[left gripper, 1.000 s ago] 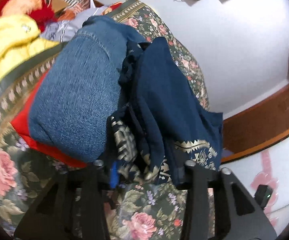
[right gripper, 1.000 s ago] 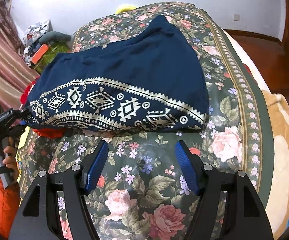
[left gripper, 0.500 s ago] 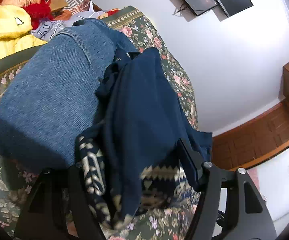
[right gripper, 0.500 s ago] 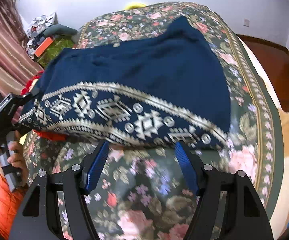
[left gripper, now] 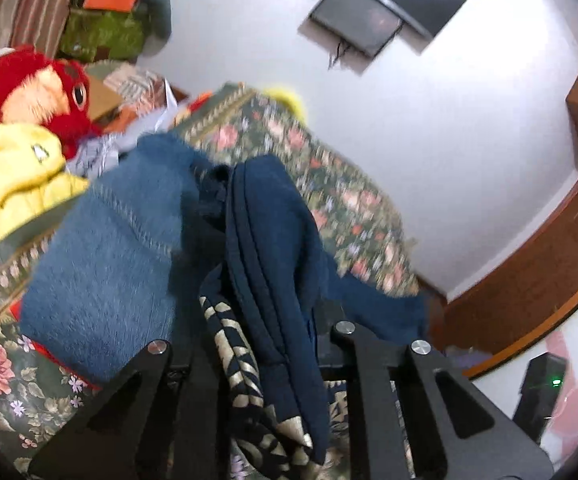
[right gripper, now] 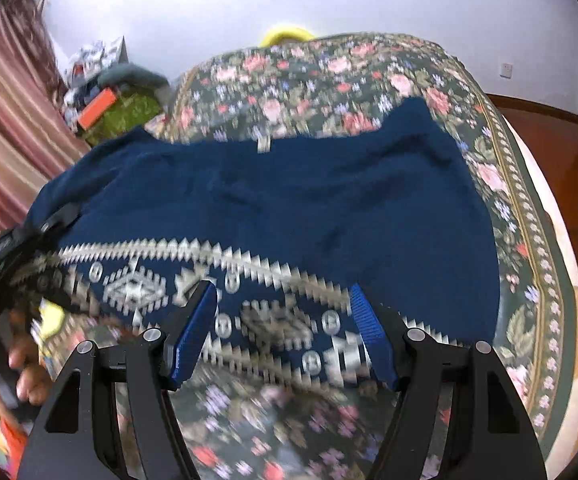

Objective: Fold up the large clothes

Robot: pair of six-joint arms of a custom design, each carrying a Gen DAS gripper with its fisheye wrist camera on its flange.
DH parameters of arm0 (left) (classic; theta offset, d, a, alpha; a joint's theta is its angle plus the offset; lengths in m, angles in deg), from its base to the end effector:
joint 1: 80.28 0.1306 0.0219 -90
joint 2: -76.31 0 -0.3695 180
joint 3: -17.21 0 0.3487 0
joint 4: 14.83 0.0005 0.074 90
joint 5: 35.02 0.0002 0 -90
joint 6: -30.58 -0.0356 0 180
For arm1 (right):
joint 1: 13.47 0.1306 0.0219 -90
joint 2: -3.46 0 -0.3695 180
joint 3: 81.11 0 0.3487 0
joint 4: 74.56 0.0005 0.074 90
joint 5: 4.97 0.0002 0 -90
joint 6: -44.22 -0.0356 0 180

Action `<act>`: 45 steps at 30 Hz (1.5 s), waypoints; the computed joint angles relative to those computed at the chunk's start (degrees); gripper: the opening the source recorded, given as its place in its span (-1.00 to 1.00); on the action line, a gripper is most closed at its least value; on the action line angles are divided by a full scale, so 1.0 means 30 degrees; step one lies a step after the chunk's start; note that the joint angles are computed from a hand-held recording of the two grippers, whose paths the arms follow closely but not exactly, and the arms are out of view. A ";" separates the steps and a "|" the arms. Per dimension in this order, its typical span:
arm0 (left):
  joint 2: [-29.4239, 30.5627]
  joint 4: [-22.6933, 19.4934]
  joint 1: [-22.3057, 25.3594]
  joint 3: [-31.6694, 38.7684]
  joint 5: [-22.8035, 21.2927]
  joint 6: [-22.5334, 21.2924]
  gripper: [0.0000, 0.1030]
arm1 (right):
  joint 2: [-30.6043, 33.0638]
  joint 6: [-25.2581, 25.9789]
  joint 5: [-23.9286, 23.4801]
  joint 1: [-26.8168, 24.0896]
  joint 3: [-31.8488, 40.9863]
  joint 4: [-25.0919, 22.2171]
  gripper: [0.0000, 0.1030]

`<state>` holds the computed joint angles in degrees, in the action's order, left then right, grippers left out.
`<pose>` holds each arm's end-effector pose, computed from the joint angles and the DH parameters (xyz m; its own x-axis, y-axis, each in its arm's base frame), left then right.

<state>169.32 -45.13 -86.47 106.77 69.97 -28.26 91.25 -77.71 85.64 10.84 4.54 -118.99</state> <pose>0.4755 -0.0613 0.4182 -0.6372 -0.4336 -0.6372 -0.0137 0.8329 -0.5532 0.3934 0.1768 0.4071 -0.7759 0.2298 -0.5875 0.0063 0.9341 0.3570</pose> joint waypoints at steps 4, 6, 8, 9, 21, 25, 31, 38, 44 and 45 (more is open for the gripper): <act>-0.0047 -0.0192 -0.0119 0.1147 -0.0837 -0.0442 -0.75 | 0.1067 0.0139 0.0059 0.0400 0.1216 -0.0080 0.38; 0.0044 -0.0398 -0.0333 0.1570 -0.1156 -0.1079 -0.75 | 0.1758 0.0683 0.0161 0.0718 0.1699 -0.0242 0.38; 0.0197 -0.0797 -0.0748 0.2003 -0.1387 -0.1915 -0.76 | 0.2587 0.1265 0.0313 0.1088 0.2067 -0.0442 0.38; 0.0231 -0.0846 -0.0928 0.2028 -0.1533 -0.2196 -0.76 | 0.2959 0.1353 0.0325 0.1258 0.2127 -0.0459 0.38; 0.1319 -0.1587 -0.4830 0.3208 -0.3459 -0.7009 -0.75 | -0.0237 -0.0321 -0.3014 -0.1494 -0.1161 -0.0082 0.38; 0.2322 -0.2402 -0.6502 0.3866 -0.3198 -0.8420 -0.75 | -0.2191 0.0137 -0.0762 -0.1876 -0.2418 -0.1158 0.38; 0.4294 -0.5602 -0.8141 0.4524 -0.1101 -1.0419 -0.75 | -0.3671 0.1203 0.0136 -0.2727 -0.3912 -0.3202 0.38; 0.5486 -0.7431 -0.8323 0.4640 -0.0022 -1.1022 -0.65 | -0.4716 0.1024 -0.0054 -0.3379 -0.5144 -0.4314 0.38; 0.4318 -0.8002 -0.8781 0.4170 -0.0327 -1.3011 -0.10 | -0.5680 0.1342 0.0820 -0.2779 -0.4905 -0.4367 0.38; 0.4087 -0.8240 -0.8847 0.4154 -0.0425 -1.3134 -0.09 | -0.5846 0.1480 0.0904 -0.2819 -0.4918 -0.4264 0.38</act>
<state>181.58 -69.85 -113.01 119.23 68.70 -67.66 73.71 -73.27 88.35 2.39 -10.22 -131.78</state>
